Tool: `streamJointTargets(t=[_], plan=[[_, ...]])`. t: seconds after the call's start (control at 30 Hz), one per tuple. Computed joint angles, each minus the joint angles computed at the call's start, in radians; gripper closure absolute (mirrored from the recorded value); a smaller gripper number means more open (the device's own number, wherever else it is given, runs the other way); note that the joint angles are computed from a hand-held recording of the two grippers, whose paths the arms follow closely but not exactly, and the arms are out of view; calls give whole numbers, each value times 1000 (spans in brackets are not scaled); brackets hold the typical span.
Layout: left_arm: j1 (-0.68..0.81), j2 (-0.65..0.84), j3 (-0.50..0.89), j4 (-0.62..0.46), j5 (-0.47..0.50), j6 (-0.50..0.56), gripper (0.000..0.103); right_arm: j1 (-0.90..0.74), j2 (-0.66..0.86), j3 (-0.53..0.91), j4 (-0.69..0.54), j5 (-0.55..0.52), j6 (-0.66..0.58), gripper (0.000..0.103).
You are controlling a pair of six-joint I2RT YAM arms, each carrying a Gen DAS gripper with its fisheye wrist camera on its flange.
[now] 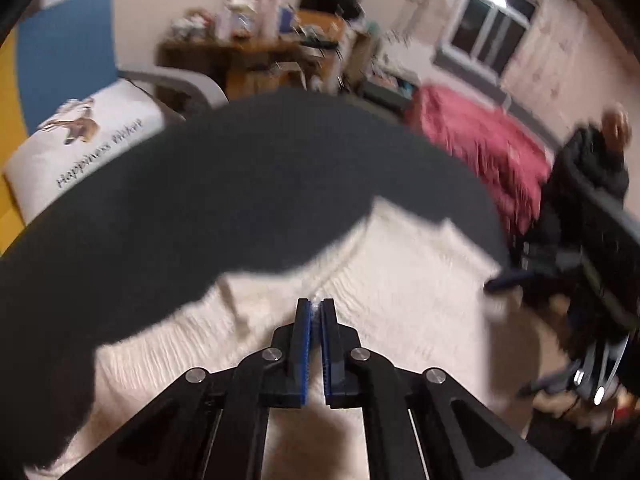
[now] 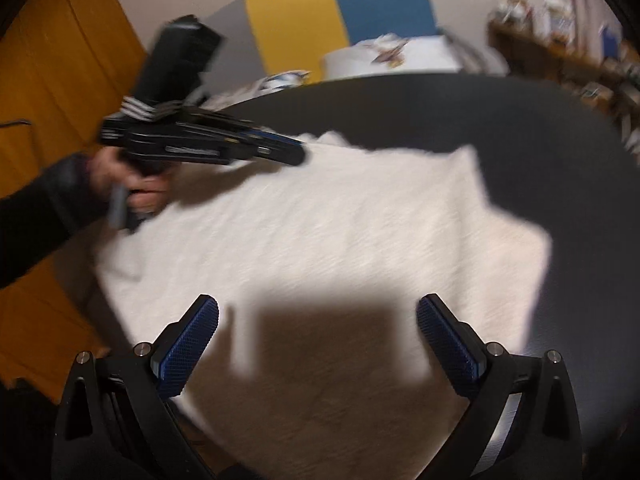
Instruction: Fold clothes
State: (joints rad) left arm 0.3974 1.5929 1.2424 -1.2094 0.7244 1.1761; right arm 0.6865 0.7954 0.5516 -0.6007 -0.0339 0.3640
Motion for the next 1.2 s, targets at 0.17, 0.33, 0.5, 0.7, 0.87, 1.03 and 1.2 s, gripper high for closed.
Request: streamJointTargets(t=[0.17, 0.33, 0.5, 0.7, 0.87, 1.03, 1.2], plan=[[-98, -16, -91, 228, -70, -189, 100, 11, -19, 20, 43, 50, 28, 1], [-126, 25, -117, 279, -108, -276, 99, 2, 94, -18, 92, 51, 30, 2], [-80, 31, -94, 230, -68, -287, 98, -40, 115, 0, 113, 26, -11, 2], [-111, 4, 4, 118, -25, -195, 92, -141, 104, 21, 140, -112, -102, 2], [-210, 127, 121, 21, -82, -179, 86, -117, 42, -13, 116, -116, -84, 2], [-235, 263, 234, -87, -90, -165, 82, -110, 24, -72, 160, -124, -58, 2], [-275, 245, 172, -59, -109, -108, 81, -95, 4, -75, 164, -114, -46, 2]])
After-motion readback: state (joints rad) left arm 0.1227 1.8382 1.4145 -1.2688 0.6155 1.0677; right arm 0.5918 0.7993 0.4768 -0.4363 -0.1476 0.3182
